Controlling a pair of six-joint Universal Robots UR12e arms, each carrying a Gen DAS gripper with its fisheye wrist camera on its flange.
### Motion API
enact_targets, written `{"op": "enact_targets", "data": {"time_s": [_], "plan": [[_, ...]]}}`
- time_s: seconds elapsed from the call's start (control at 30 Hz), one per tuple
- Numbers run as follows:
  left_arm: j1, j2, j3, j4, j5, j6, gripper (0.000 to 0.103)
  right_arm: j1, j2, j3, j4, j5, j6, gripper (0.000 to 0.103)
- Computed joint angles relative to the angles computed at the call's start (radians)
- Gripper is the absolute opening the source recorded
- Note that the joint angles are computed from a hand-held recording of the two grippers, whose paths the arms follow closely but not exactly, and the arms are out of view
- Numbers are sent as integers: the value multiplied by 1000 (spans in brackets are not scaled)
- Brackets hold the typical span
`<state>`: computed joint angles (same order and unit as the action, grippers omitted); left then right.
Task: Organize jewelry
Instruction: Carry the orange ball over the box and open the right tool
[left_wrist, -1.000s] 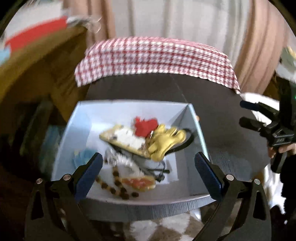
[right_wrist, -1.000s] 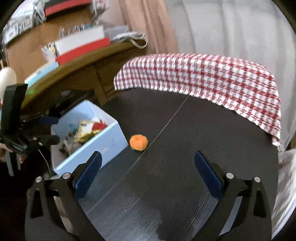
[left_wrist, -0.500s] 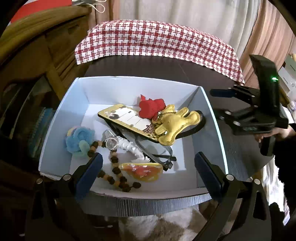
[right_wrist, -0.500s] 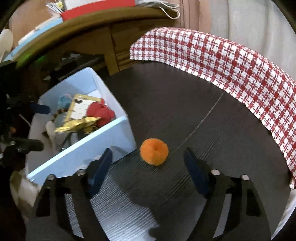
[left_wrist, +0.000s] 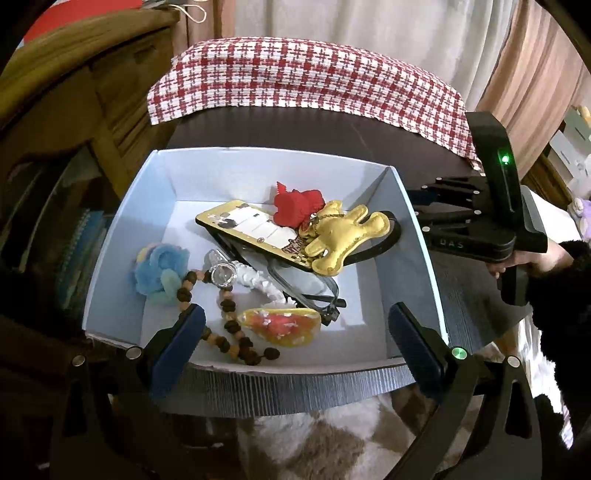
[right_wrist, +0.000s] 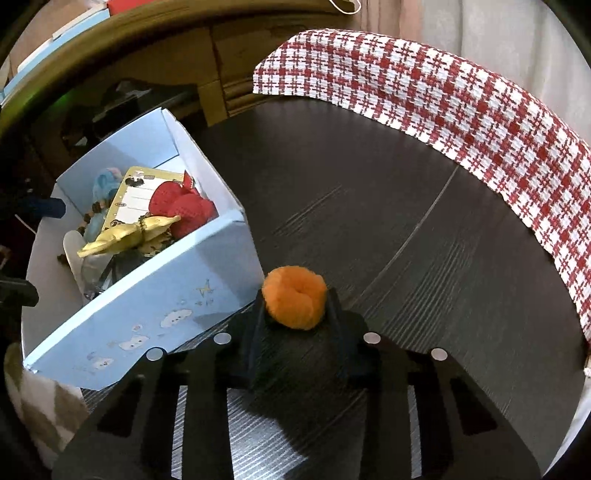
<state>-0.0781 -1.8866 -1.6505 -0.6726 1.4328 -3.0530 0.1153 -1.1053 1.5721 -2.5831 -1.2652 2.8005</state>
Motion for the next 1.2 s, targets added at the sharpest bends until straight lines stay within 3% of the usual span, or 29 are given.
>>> {"op": "enact_targets", "data": {"time_s": [0.23, 0.6, 0.83, 1.2], "plan": [[-4, 1, 1, -14, 10, 3, 99, 5, -18, 15, -38, -32, -15, 31], [6, 15, -10, 1, -12, -10, 99, 0, -77, 44, -148, 37, -12, 31], [14, 37, -27, 28, -14, -12, 99, 29, -85, 34, -160, 64, -25, 31], [30, 68, -63, 37, -23, -28, 99, 78, -55, 13, -132, 41, 68, 32]]}}
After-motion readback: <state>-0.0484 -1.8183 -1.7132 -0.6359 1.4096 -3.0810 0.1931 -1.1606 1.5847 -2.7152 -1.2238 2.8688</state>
